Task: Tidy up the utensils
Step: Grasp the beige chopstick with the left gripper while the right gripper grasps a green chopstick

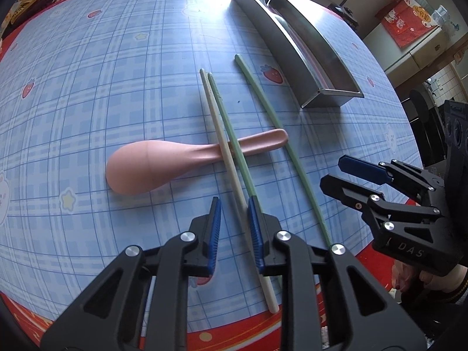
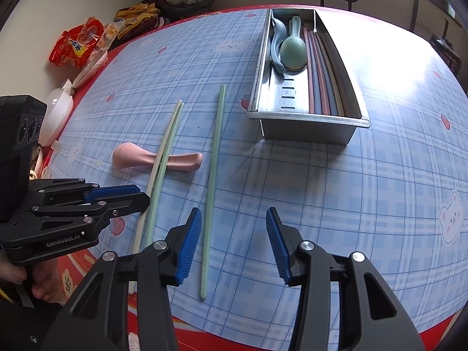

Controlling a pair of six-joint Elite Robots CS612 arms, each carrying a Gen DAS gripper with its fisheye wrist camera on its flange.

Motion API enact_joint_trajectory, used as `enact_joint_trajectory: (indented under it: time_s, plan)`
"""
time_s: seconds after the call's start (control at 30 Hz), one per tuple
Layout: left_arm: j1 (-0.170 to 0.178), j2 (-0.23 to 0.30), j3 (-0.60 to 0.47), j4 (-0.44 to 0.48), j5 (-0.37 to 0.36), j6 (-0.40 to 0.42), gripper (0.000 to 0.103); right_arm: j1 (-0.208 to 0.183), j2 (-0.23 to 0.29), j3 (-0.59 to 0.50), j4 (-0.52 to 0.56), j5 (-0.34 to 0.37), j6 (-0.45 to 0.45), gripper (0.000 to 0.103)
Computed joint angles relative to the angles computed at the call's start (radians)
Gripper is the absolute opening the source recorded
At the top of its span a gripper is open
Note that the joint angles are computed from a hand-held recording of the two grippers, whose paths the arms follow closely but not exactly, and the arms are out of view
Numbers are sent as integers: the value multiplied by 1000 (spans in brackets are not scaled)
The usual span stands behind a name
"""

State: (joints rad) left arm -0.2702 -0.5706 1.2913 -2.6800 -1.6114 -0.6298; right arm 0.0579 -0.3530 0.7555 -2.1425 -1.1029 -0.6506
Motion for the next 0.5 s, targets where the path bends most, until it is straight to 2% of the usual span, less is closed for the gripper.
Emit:
enact_joint_trajectory:
  time_s: [0.23,0.5]
  plan:
    - [-12,13,-36,52,66,22,21,9,15,-31,24,32,-30,35]
    - [7,6,-2,-7,46,-70,19,25,47,-86,32,10,-35,22]
